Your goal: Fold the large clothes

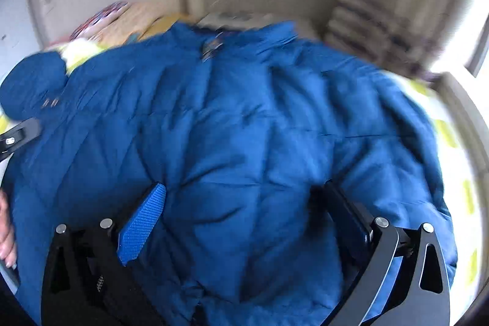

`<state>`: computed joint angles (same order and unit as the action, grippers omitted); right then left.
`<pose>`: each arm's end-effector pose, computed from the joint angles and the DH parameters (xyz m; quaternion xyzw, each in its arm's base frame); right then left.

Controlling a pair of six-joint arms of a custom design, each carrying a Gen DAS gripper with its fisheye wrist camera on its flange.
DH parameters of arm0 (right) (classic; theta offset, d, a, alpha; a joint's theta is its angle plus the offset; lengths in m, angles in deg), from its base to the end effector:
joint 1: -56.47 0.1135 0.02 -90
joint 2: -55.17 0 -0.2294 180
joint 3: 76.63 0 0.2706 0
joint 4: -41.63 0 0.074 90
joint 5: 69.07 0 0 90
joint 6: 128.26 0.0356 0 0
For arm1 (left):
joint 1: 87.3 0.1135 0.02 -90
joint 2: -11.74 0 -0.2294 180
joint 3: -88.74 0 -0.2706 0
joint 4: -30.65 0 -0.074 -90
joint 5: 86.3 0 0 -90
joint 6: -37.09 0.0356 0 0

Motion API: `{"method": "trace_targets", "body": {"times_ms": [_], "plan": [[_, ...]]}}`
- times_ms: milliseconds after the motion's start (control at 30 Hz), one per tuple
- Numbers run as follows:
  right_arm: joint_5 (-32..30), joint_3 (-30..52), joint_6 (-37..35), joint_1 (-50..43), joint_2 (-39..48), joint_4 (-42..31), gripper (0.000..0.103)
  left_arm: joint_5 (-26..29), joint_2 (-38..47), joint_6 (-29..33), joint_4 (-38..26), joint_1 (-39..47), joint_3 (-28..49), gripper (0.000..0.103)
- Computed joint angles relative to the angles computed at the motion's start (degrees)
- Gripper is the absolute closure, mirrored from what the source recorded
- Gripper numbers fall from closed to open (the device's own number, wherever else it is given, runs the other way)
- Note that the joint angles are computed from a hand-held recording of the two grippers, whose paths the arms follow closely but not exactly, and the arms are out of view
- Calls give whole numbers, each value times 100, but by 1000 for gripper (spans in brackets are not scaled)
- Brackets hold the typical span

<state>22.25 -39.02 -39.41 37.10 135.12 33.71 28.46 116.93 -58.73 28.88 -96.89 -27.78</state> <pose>0.2356 -0.0837 0.0729 0.1528 0.9279 -0.0712 0.3325 0.3518 -0.0746 0.0817 0.1141 0.8941 -0.2469 0.3558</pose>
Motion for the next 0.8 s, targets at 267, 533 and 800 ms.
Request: {"method": "trace_targets", "body": {"times_ms": [267,533,800], "plan": [[20,-14,-281,188,86,79,5,1108,-141,-1491,329,1545,313,3],[-406,-154,-49,-159,-46,37,5,1023,1702,-2701,-1265,3201,3333,4],[-375,-46,-80,-148,83,56,5,1714,4078,-3109,-2593,3579,6717,100]]}}
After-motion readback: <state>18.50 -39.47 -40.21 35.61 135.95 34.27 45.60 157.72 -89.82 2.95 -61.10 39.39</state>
